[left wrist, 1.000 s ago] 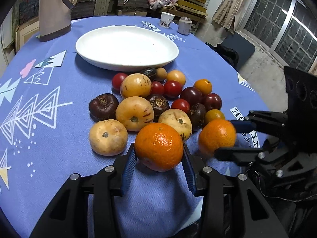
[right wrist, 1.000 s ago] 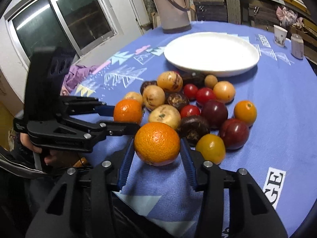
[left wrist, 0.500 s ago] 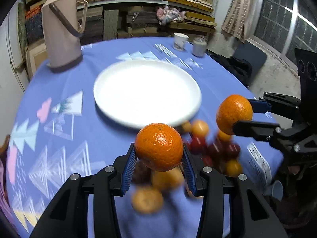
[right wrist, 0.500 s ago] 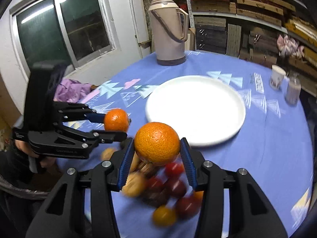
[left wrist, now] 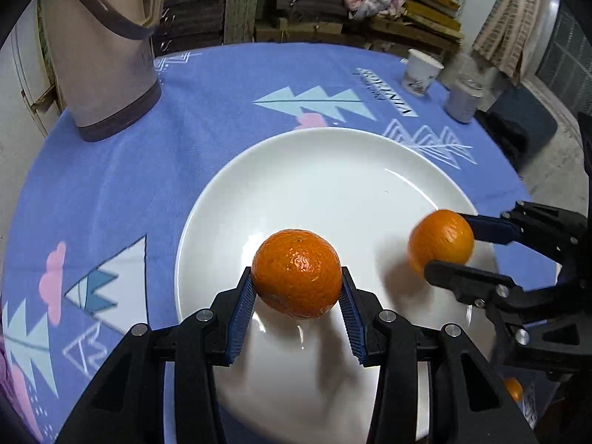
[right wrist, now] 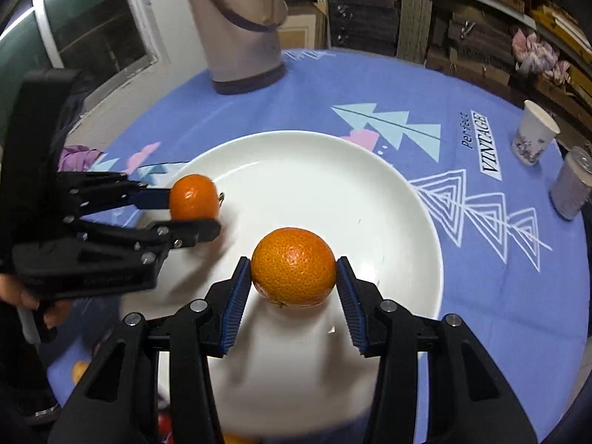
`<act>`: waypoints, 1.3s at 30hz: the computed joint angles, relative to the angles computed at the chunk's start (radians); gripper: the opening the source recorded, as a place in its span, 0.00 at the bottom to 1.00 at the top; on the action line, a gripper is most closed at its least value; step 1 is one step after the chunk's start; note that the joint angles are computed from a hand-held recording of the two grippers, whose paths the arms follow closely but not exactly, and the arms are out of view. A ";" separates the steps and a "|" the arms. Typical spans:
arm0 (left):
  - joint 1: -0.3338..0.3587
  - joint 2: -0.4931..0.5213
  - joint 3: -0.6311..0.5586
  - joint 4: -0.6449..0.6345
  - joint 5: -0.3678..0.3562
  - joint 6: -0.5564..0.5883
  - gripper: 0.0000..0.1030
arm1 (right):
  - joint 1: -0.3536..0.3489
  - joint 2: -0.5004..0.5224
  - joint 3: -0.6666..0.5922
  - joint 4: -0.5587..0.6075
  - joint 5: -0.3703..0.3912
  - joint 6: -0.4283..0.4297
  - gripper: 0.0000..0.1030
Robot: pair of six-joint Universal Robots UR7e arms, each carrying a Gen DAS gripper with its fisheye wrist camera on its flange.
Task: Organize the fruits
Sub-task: 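Carry both oranges onto the white plate and open both tools, then grasp a pale round fruit with the left tool while the right grasps a yellow fruit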
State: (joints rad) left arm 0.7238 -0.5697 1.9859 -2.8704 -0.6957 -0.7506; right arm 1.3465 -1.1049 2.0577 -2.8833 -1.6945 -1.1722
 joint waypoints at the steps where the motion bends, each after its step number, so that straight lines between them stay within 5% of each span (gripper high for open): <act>1: 0.009 0.003 -0.008 -0.002 0.000 0.013 0.44 | 0.004 0.015 -0.013 -0.002 -0.008 0.002 0.45; 9: 0.035 0.004 -0.019 0.020 0.011 -0.005 0.49 | 0.002 0.072 -0.059 -0.029 0.006 0.030 0.47; 12: 0.006 -0.013 0.016 0.000 0.033 -0.032 0.69 | -0.013 0.022 -0.034 -0.003 0.038 0.037 0.50; 15: -0.028 -0.033 0.058 -0.040 0.029 -0.044 0.72 | -0.039 -0.038 0.017 -0.033 0.089 0.016 0.66; 19: -0.084 -0.067 0.117 -0.015 0.016 -0.134 0.72 | -0.087 -0.143 0.073 0.013 0.162 0.037 0.66; 23: -0.181 -0.101 0.228 -0.025 0.000 -0.244 0.75 | -0.182 -0.289 0.201 -0.012 0.258 -0.085 0.84; 25: -0.223 -0.108 0.268 -0.027 -0.018 -0.290 0.77 | -0.233 -0.364 0.253 0.034 0.277 -0.179 0.84; 34: -0.423 -0.101 0.365 0.090 -0.093 -0.510 0.78 | -0.455 -0.621 0.407 0.205 0.366 -0.375 0.84; 39: -0.487 -0.079 0.408 0.049 -0.141 -0.592 0.78 | -0.545 -0.714 0.453 0.291 0.385 -0.463 0.84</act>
